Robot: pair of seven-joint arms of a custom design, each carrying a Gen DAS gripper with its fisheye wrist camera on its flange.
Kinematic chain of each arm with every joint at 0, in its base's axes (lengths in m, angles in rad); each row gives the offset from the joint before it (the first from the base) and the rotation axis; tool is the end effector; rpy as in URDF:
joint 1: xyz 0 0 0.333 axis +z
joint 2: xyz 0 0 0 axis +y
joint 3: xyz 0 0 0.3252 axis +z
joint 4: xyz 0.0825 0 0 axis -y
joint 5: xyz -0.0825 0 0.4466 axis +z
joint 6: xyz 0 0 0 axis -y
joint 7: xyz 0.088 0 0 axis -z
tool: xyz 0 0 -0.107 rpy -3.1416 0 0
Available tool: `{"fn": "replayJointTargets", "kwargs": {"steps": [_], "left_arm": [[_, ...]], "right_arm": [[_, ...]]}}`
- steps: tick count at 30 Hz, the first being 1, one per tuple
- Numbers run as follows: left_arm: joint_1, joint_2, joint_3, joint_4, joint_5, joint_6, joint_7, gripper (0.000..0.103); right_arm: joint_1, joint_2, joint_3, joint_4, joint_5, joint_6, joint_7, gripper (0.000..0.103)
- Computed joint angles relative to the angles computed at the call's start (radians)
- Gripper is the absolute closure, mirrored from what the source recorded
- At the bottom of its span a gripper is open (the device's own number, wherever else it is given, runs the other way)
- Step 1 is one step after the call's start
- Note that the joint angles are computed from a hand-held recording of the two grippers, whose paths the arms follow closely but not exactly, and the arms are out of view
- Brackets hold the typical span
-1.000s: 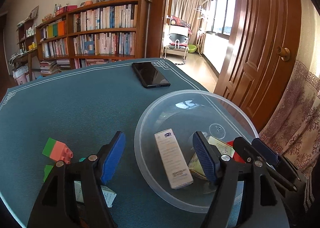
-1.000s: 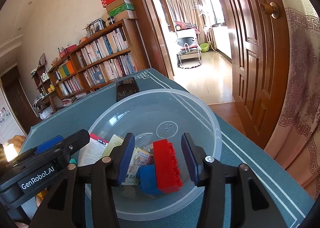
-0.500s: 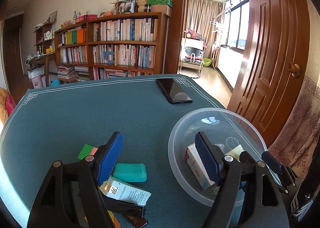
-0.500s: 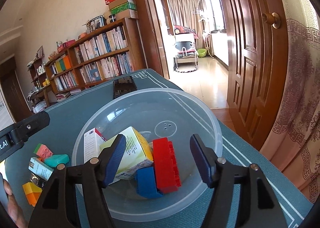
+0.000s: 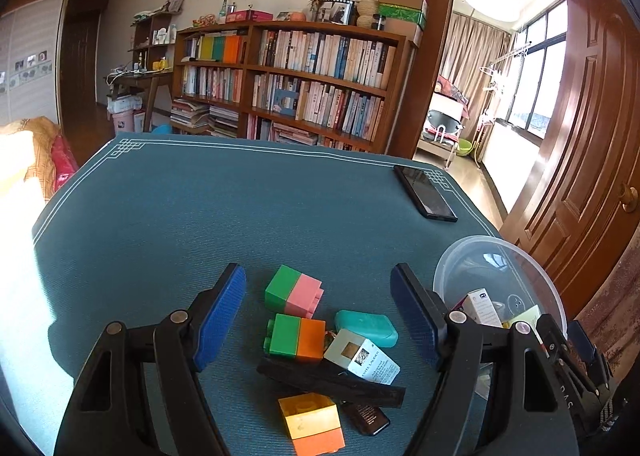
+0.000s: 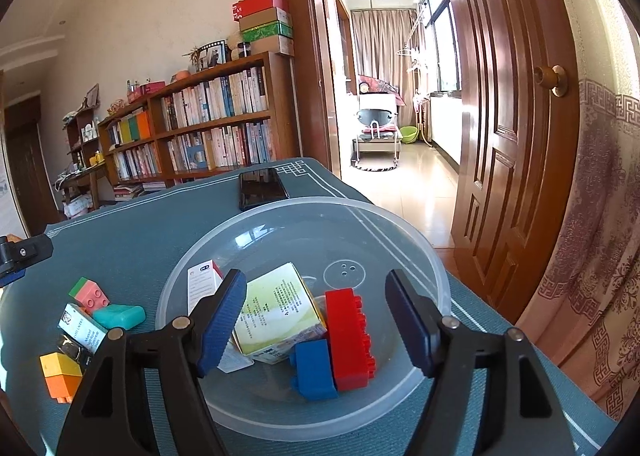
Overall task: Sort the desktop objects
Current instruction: 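Withdraw both open grippers from the bowl back over the table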
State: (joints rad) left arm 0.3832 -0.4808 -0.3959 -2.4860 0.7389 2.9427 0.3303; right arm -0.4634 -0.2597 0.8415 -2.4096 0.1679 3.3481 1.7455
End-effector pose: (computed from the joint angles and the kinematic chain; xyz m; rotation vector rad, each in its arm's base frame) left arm 0.5021 -0.0628 0.5117 -1.9571 1.1402 -0.8318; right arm 0.5207 0.2094 0.4887 -1.5741 1.3946 -0.7686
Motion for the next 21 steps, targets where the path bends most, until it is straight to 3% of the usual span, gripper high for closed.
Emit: {"fn": "replayJointTargets", "kwargs": {"steps": [4, 8, 14, 18, 21], "left_arm": [[0.003, -0.027, 0.007, -0.027, -0.002, -0.034, -0.009, 0.025], [-0.003, -0.044, 0.022, -0.048, -0.007, -0.052, -0.017, 0.025], [0.003, -0.075, 0.024, -0.075, -0.006, -0.056, -0.02, 0.025], [0.003, -0.094, 0.027, -0.096, -0.015, -0.06, -0.012, 0.025], [0.002, -0.1, 0.036, -0.108, -0.032, -0.066, -0.004, 0.025]], "right_arm": [[0.114, 0.023, -0.107, -0.003, -0.007, 0.014, -0.015, 0.027], [0.324, 0.048, -0.305, -0.013, -0.048, 0.039, -0.037, 0.027], [0.572, 0.062, -0.539, -0.031, -0.152, 0.079, -0.046, 0.024], [0.792, 0.069, -0.769, -0.032, -0.302, 0.077, 0.026, 0.024], [0.869, 0.07, -0.853, -0.031, -0.374, 0.08, 0.065, 0.024]]}}
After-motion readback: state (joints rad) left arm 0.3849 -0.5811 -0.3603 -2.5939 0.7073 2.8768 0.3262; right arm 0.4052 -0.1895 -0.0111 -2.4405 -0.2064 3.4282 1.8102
